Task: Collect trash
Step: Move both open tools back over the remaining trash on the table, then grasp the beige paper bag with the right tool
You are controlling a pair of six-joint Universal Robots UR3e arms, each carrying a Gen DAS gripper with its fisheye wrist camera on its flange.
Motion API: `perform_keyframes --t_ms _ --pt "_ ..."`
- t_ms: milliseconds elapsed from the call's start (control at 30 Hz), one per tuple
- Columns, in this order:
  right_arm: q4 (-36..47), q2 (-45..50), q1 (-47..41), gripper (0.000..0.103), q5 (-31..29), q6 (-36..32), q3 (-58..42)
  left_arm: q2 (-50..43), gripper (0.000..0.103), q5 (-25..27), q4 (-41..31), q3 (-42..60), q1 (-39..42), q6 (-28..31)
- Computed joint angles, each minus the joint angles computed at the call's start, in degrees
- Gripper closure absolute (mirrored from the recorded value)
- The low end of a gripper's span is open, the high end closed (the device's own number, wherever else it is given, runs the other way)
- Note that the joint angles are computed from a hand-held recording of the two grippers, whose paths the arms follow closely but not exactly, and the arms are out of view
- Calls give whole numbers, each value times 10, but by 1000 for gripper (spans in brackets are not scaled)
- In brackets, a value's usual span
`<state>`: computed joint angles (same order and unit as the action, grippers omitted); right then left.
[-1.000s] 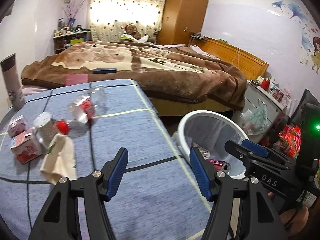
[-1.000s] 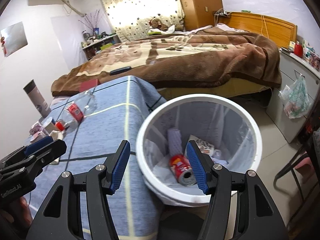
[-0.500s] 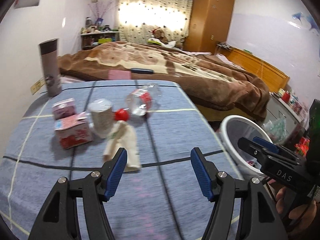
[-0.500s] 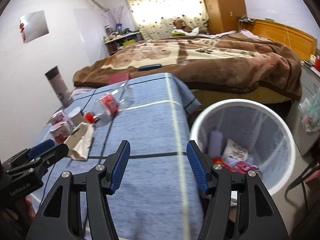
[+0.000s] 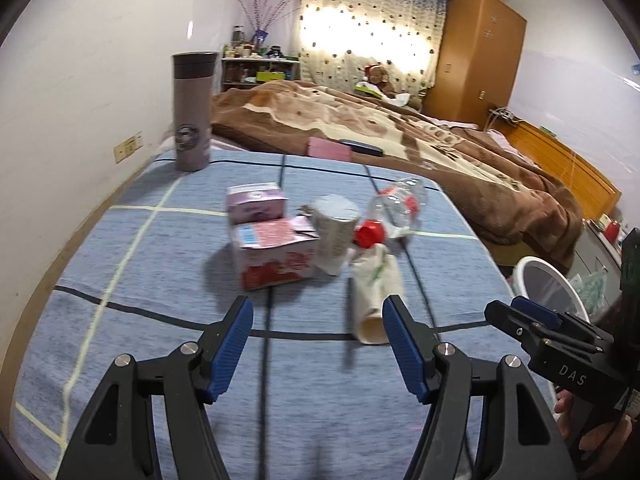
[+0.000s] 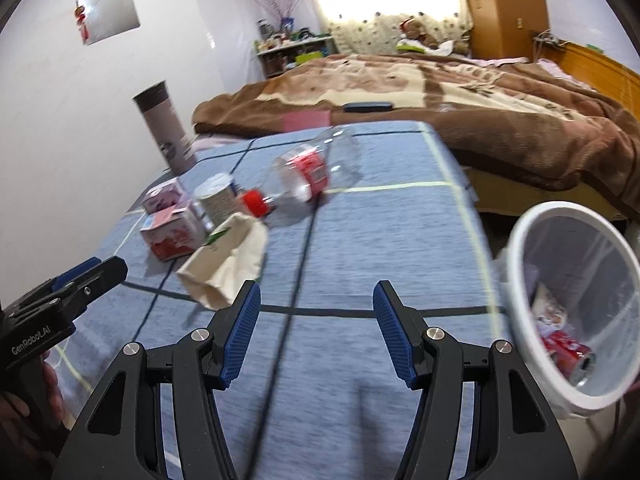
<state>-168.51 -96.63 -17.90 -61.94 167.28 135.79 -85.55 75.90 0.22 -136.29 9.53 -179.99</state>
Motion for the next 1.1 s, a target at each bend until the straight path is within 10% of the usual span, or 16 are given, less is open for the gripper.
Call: perform_keyframes --t_ms 967,1100 --pt "45 222 163 43 -90 88 -209 -185 31 -76 -90 188 81 114" --pt "42 217 153 63 -58 74 -197 -202 31 -90 -92 203 81 114"
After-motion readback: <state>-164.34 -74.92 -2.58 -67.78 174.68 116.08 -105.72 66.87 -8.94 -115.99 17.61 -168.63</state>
